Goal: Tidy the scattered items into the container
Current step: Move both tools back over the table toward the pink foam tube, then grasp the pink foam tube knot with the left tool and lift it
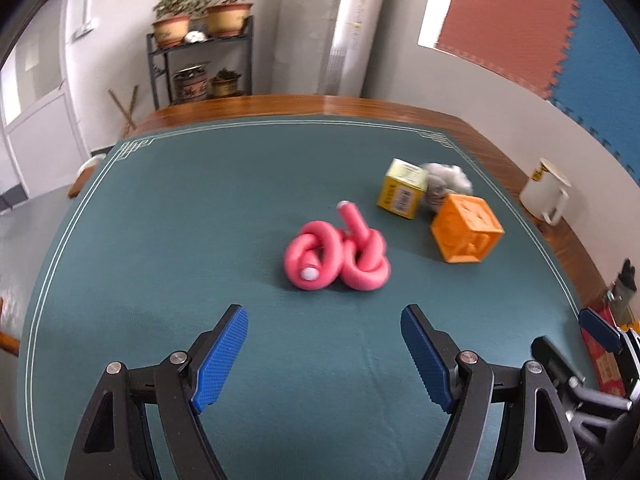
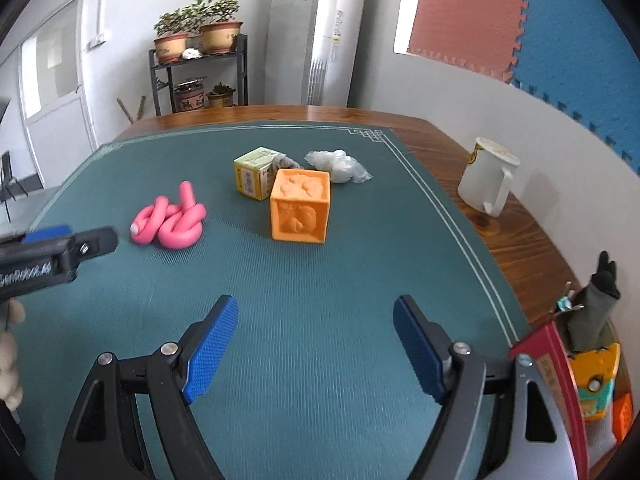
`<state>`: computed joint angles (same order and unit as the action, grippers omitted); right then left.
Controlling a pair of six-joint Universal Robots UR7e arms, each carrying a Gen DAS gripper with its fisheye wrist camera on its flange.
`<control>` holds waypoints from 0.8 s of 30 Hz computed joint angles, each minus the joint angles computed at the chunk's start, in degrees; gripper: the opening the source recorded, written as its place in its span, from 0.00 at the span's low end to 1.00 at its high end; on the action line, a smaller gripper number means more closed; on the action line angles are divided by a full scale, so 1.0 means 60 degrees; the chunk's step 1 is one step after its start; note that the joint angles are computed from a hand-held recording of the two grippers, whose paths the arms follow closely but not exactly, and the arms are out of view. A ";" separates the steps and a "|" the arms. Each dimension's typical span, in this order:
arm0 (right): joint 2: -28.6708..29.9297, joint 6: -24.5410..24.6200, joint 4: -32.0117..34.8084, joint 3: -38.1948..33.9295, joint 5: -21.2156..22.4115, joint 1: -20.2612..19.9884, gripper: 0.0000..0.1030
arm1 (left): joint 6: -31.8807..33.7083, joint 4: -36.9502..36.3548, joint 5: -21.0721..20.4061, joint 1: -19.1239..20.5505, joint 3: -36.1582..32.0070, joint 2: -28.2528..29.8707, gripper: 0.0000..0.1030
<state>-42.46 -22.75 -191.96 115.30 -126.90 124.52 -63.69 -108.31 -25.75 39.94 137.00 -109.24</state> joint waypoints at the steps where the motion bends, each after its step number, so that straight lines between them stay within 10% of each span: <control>1: -0.0005 0.0076 0.0011 -0.0038 0.0112 -0.0062 0.80 | 0.0033 -0.0060 0.0022 0.0083 0.0004 -0.0021 0.78; 24: 0.0048 0.1134 0.0116 -0.0123 0.1205 -0.1055 0.80 | 0.4449 -0.5407 -0.0277 0.2417 -0.0641 0.2189 0.78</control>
